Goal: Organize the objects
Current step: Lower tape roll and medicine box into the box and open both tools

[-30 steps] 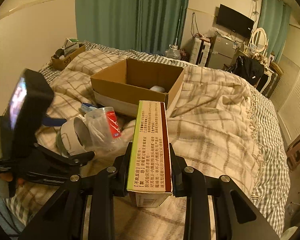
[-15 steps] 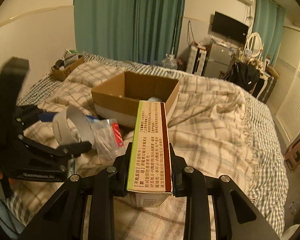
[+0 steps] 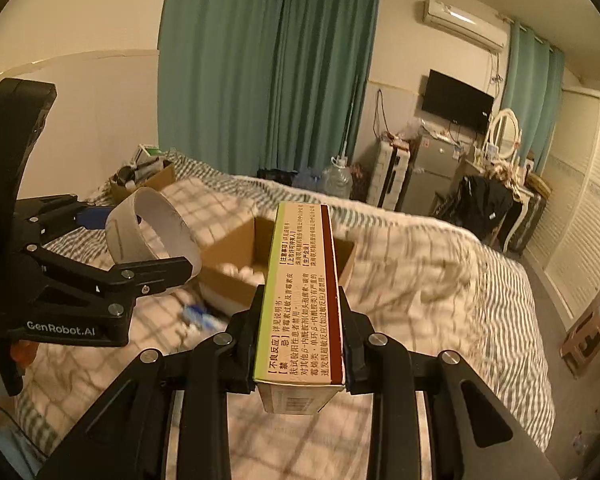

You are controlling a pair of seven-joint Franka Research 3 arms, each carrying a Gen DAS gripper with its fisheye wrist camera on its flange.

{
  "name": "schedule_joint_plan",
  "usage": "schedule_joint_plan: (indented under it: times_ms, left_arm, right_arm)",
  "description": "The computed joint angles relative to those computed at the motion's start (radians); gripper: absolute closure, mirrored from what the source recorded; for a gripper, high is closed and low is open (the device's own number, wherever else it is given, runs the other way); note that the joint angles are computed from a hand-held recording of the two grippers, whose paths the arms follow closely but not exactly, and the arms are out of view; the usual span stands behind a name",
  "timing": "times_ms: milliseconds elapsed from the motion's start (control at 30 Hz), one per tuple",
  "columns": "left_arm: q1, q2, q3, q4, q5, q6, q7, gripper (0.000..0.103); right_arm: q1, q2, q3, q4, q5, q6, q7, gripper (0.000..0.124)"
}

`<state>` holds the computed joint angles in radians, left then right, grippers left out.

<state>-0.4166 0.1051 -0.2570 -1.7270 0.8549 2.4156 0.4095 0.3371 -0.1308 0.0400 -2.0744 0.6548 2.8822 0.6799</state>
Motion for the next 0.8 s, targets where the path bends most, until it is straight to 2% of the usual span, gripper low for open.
schedule_joint_plan:
  times_ms: [167,367,500,667,800]
  left_arm:
    - [0.03,0.043,0.023,0.066,-0.052,-0.009,0.07,0.019]
    - [0.054,0.178,0.067,0.204,-0.111,-0.004,0.17,0.019]
    - [0.059,0.289,0.095,0.31,-0.165,0.007,0.233,0.019]
    - [0.046,0.424,0.131,0.449,-0.216,-0.022,0.337,0.019]
    - [0.055,0.485,0.141,0.489,-0.277,0.004,0.399,0.018]
  right_arm:
    - [-0.014,0.127,0.022,0.17,-0.083,-0.037,0.066,0.095]
    - [-0.015,0.354,0.031,0.442,-0.276,-0.099,0.243,0.095]
    - [0.0,0.522,0.016,0.649,-0.387,-0.176,0.346,0.096]
    - [-0.004,0.709,0.011,0.881,-0.451,-0.285,0.404,0.095]
    - [-0.012,0.819,0.012,1.012,-0.465,-0.348,0.429,0.095]
